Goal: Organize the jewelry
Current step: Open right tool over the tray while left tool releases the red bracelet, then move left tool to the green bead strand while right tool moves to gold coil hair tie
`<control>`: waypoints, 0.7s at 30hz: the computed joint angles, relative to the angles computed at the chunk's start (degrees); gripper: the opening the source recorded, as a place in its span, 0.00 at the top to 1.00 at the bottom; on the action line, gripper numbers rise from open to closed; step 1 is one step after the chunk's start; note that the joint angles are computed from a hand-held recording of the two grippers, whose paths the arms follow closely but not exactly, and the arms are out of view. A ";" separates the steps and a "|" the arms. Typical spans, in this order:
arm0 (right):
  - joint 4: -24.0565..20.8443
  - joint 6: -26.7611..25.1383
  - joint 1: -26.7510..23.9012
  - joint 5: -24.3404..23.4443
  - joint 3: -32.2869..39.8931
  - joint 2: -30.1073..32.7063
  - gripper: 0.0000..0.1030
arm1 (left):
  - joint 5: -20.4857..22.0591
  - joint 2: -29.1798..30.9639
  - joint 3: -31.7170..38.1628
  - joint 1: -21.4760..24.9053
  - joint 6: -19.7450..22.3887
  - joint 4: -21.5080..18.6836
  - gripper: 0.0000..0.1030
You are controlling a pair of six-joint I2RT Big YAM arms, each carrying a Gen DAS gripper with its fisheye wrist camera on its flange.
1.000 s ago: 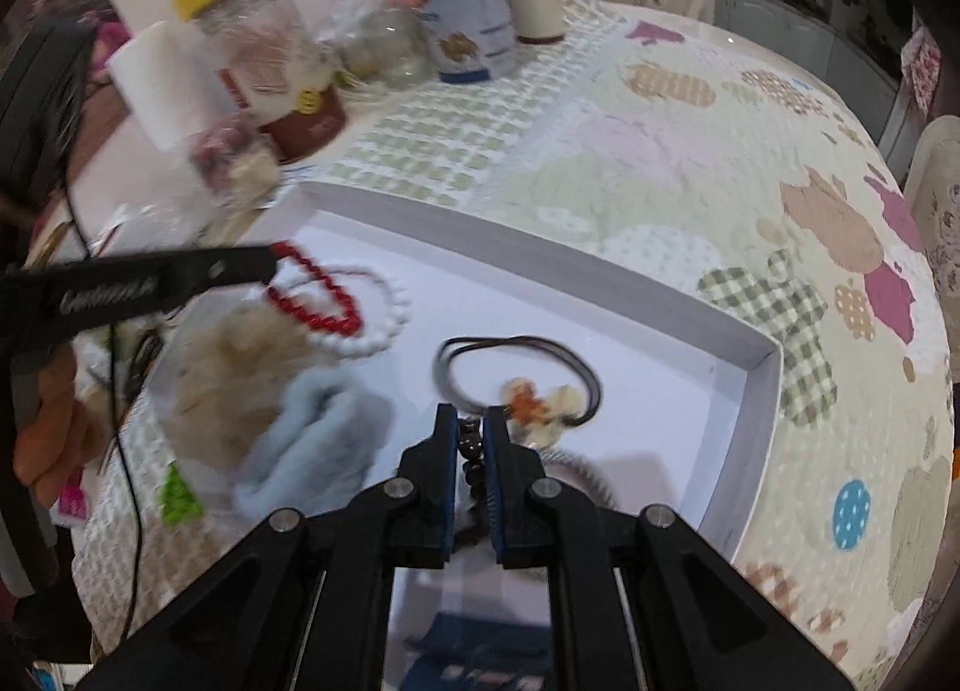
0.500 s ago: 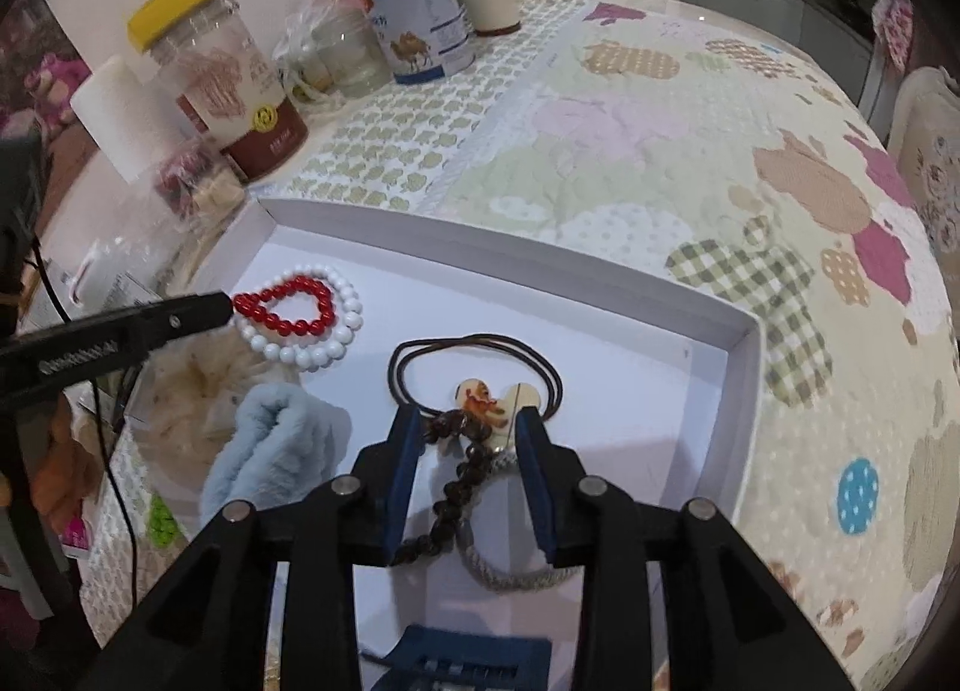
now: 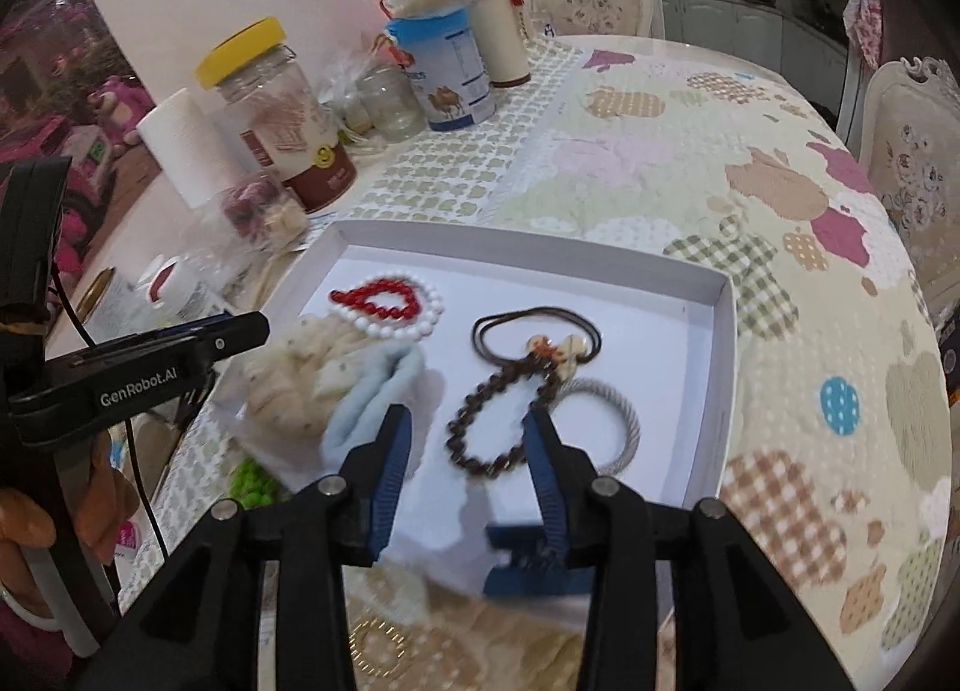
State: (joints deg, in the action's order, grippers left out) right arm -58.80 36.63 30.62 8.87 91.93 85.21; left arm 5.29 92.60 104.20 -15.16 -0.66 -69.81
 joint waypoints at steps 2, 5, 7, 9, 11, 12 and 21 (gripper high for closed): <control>-0.10 1.14 1.15 1.04 -0.81 -1.15 0.60 | -0.18 -1.96 -2.24 -0.04 0.04 0.46 0.69; -0.69 3.03 2.66 3.06 -2.15 -2.92 0.60 | -0.91 -4.96 -5.70 -0.21 -0.04 1.18 0.69; -0.79 3.95 3.40 3.92 -3.10 -4.03 0.59 | -1.47 -6.91 -7.94 -0.42 0.07 1.42 0.69; -1.24 4.93 4.25 4.82 -3.90 -5.14 0.58 | -1.80 -8.65 -9.87 -0.51 0.04 1.29 0.69; -1.57 5.67 5.49 5.78 -4.88 -6.36 0.57 | -2.07 -10.09 -11.28 -0.71 -0.09 1.24 0.69; -1.81 5.97 6.00 6.20 -5.19 -6.80 0.57 | -2.41 -10.99 -12.13 -0.81 -0.05 1.31 0.69; -4.24 7.99 10.53 8.85 -7.06 -10.02 0.54 | -3.85 -18.28 -18.74 -1.34 -0.01 1.51 0.69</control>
State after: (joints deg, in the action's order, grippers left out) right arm -63.04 44.62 41.15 17.72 84.87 75.19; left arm 1.44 74.32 85.47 -16.50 -0.68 -68.29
